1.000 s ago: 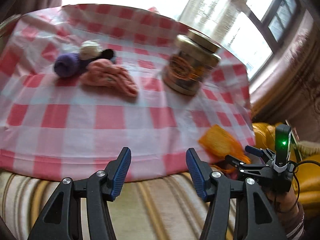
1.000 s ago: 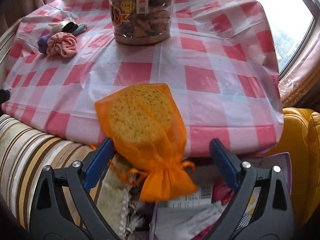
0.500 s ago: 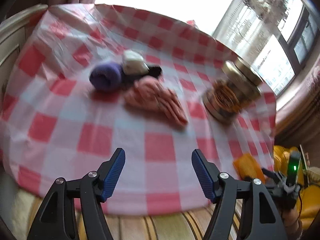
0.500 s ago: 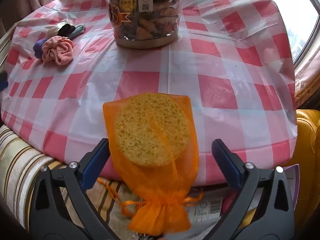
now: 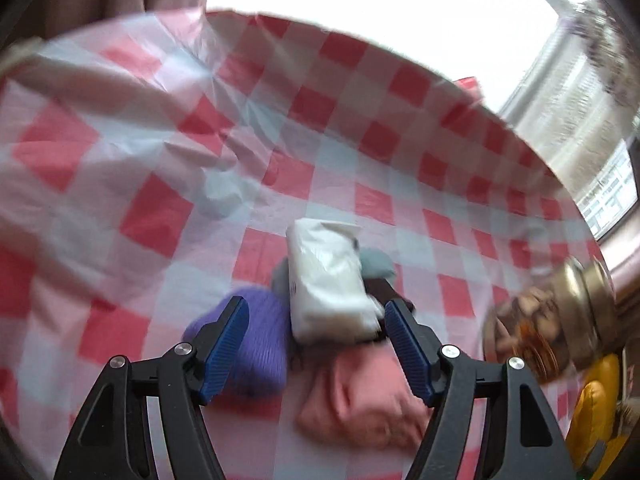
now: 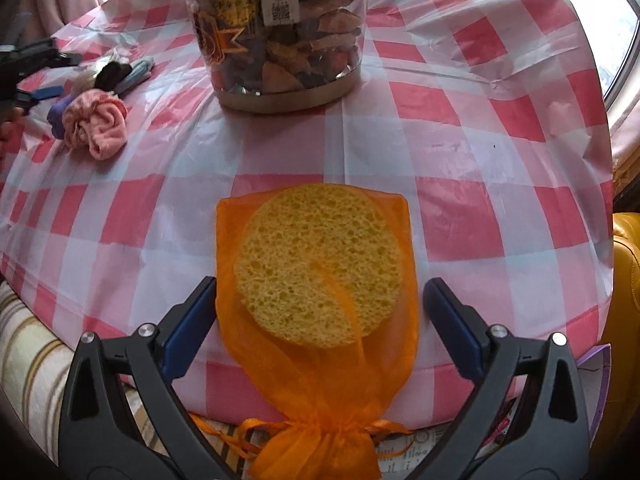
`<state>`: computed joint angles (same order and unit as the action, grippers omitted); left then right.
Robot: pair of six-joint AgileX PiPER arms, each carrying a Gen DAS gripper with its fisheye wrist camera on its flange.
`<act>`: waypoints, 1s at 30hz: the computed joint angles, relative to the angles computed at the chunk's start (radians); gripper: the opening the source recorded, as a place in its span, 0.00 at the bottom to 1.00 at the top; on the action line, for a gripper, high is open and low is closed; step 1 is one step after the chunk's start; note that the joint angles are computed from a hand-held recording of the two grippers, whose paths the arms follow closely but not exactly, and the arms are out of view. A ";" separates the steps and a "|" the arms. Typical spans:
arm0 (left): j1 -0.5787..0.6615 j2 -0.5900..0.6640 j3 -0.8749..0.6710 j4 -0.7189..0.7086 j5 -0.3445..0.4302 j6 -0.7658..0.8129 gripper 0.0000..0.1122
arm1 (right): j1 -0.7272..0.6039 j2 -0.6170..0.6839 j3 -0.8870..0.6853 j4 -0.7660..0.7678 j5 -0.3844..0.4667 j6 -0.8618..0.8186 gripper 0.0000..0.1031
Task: Organize soft objects
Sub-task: 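Grasp the white packet with left tool while right tool holds the orange mesh bag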
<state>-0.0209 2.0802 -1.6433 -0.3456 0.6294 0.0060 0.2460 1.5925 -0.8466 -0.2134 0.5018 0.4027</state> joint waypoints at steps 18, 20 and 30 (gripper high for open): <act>-0.087 0.015 0.005 0.243 -0.097 -0.117 0.37 | -0.016 0.057 -0.041 -0.061 -0.010 0.038 0.97; -0.086 -0.036 0.066 0.232 -0.138 -0.116 0.37 | 0.001 0.044 -0.029 -0.084 -0.018 0.066 0.87; -0.106 -0.305 0.402 0.129 -0.296 -0.062 0.37 | 0.093 -0.022 0.036 -0.294 -0.015 0.301 0.79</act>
